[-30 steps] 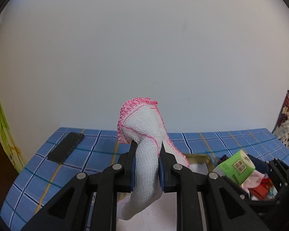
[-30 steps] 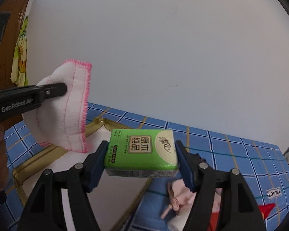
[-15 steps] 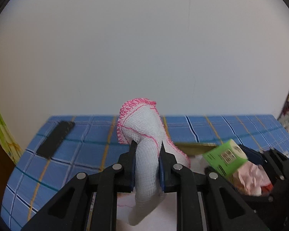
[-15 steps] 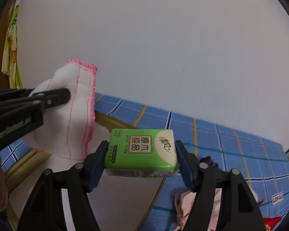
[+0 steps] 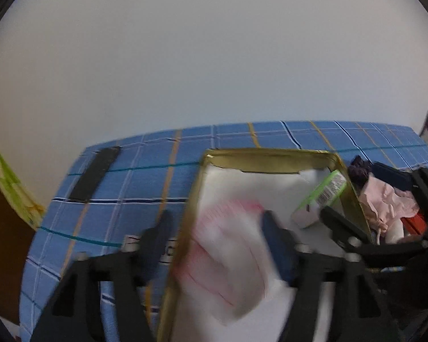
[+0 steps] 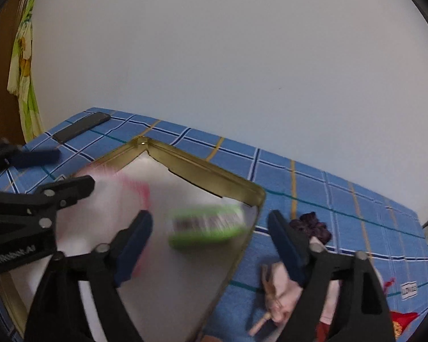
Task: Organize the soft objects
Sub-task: 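Release the towel and tissue pack into the tin tray with both grippers, then grasp the bag of cotton swabs with the right gripper and lift it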
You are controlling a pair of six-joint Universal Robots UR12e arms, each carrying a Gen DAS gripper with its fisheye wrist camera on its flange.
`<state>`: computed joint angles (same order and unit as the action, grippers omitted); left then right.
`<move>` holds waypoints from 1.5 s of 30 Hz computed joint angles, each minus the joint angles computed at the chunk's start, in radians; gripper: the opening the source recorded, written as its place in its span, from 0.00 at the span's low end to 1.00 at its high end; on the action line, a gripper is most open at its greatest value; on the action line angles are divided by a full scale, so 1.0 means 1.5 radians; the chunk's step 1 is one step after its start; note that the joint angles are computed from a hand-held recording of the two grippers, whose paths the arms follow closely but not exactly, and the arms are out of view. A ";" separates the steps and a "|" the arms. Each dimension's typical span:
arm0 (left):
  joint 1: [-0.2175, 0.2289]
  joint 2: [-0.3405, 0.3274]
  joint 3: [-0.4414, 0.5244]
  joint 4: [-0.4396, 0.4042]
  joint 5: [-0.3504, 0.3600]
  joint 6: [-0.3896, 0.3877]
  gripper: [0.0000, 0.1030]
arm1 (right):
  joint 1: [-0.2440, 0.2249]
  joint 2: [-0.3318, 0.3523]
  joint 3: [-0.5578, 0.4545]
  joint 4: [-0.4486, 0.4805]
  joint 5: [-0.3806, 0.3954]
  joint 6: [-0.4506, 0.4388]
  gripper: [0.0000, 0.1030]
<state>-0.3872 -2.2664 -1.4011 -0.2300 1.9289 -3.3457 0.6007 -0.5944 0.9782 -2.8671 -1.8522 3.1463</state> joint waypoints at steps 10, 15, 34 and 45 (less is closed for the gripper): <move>-0.020 0.036 -0.113 0.205 0.049 -0.071 0.77 | 0.004 -0.099 0.195 -0.185 0.027 -0.017 0.90; -0.048 0.027 -0.136 0.276 0.064 -0.080 0.78 | 0.005 -0.137 0.289 -0.281 -0.001 0.002 0.90; -0.106 -0.037 -0.055 0.281 0.037 -0.012 0.80 | -0.037 -0.209 0.447 -0.352 -0.056 0.102 0.92; -0.114 -0.053 -0.018 0.229 0.036 0.000 0.80 | -0.057 -0.212 0.422 -0.234 0.031 0.144 0.77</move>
<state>-0.5582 -2.3458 -1.4289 0.1134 1.9823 -3.3463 0.5158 -0.9122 1.6120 -3.2181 -1.8060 3.3627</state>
